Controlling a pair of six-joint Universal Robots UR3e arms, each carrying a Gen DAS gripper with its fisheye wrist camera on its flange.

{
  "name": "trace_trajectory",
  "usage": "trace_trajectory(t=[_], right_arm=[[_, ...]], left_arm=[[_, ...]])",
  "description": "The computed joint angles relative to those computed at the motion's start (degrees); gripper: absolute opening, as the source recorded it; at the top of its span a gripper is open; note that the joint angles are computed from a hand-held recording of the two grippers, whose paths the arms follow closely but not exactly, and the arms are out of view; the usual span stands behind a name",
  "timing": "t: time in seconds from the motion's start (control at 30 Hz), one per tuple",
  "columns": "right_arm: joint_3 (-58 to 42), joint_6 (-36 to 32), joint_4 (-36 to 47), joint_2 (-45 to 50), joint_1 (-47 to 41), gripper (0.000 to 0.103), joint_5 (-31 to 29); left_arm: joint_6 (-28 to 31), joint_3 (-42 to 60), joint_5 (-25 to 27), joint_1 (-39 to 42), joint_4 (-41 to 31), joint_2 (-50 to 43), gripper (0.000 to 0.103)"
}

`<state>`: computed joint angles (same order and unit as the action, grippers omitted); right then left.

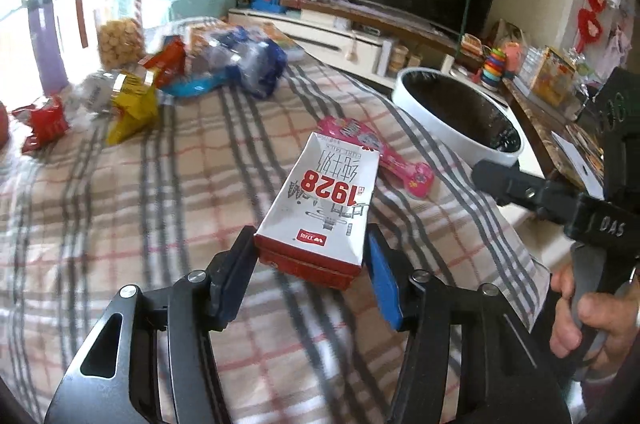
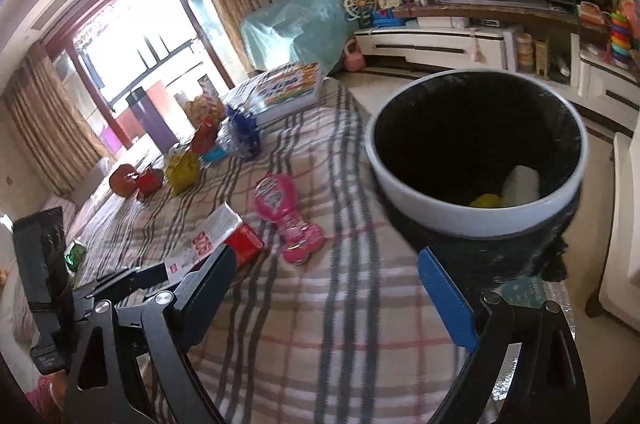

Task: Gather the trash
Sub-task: 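Grasp the white red-printed carton with the left tool while the right tool grasps the pink lollipop package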

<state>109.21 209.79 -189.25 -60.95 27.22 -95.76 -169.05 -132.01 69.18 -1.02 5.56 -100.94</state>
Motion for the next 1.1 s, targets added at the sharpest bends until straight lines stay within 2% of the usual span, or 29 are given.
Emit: trace_trajectory(t=[0.2, 0.4, 0.57, 0.67, 0.7, 0.73, 0.77, 0.9, 1.1], right_arm=[[-9.5, -3.5, 6.1, 5.3, 1.7, 0.091, 0.7], [-21.9, -8.0, 17.1, 10.7, 1.9, 0.081, 1.0], [-32.6, -12.4, 26.4, 15.4, 1.7, 0.078, 0.1], [-37.0, -13.9, 30.8, 17.7, 1.4, 0.057, 0.1], [-37.6, -14.1, 31.4, 17.9, 1.6, 0.047, -0.7], [-37.3, -14.0, 31.2, 17.7, 1.6, 0.042, -0.8], [-36.0, -13.7, 30.2, 17.1, 1.3, 0.041, 0.1], [-30.1, -11.1, 25.8, 14.1, 0.3, 0.035, 2.5], [-20.3, -8.3, 18.8, 8.8, -0.1, 0.033, 4.5]], left_arm=[[-0.3, -5.0, -0.9, 7.0, 0.3, 4.4, 0.053], [-0.1, -4.4, -1.3, 9.1, -3.0, 3.5, 0.055], [-1.0, -2.9, 0.4, 7.9, -2.5, 1.7, 0.067], [-1.2, -1.9, 0.9, 7.5, -2.7, 0.4, 0.066], [-1.1, -1.7, 0.8, 7.5, -2.6, 0.1, 0.066], [-0.9, -1.4, 0.7, 7.5, -3.0, -0.1, 0.063], [-0.6, -1.1, 0.8, 7.3, -3.3, -0.3, 0.054], [-0.5, -1.1, 0.8, 6.8, -2.7, -0.3, 0.054], [-1.1, -2.0, -1.6, 6.1, -1.7, 1.1, 0.053]])
